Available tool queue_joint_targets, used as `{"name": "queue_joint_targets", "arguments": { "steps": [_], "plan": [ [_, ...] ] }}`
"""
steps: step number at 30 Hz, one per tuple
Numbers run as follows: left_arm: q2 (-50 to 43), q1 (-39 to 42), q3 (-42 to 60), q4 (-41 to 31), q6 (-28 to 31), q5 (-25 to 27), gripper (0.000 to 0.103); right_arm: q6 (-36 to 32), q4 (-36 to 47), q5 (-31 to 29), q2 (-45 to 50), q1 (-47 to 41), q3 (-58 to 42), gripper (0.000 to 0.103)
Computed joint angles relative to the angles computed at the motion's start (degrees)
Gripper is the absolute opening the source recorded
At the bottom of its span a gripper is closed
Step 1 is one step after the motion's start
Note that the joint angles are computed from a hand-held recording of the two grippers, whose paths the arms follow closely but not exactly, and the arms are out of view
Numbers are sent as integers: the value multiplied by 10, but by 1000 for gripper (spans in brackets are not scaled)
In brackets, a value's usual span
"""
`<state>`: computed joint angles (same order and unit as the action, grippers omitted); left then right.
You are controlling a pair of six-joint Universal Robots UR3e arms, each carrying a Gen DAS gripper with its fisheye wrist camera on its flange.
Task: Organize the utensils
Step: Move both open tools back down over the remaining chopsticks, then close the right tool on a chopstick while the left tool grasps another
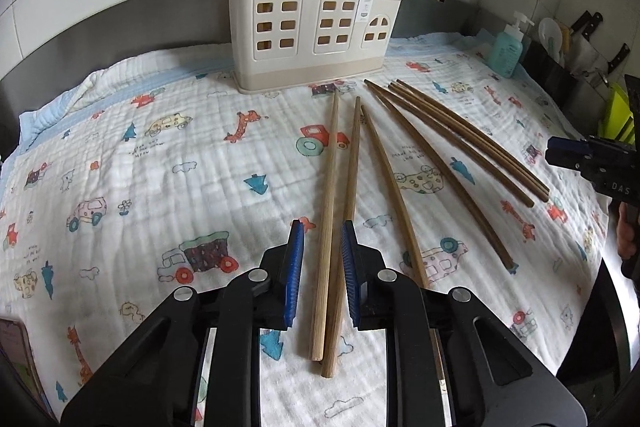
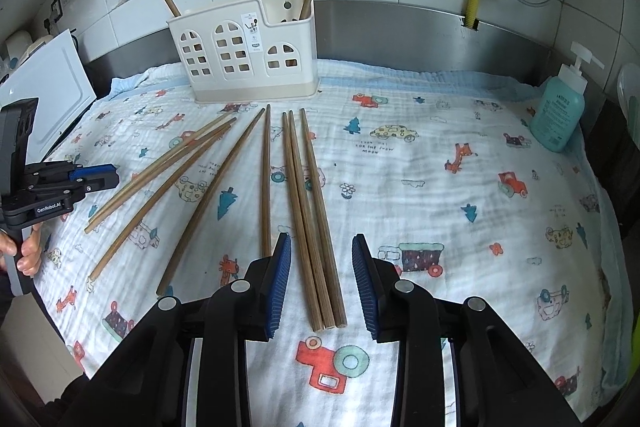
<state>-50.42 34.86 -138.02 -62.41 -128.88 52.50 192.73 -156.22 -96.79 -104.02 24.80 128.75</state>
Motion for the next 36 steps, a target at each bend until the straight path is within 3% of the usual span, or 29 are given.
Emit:
{"name": "queue_joint_targets", "arguments": {
  "steps": [8,23,36],
  "plan": [
    [-38,-36,-8,65,-30,26,14,-5,-3,5,3,-7,0,28],
    [-80,-73,-21,139,-63,62,14,-10,-12,10,10,-16,7,27],
    [-88,-79,-26,168,-89,71,11,-32,-19,15,57,-27,-2,16]
  ]
}}
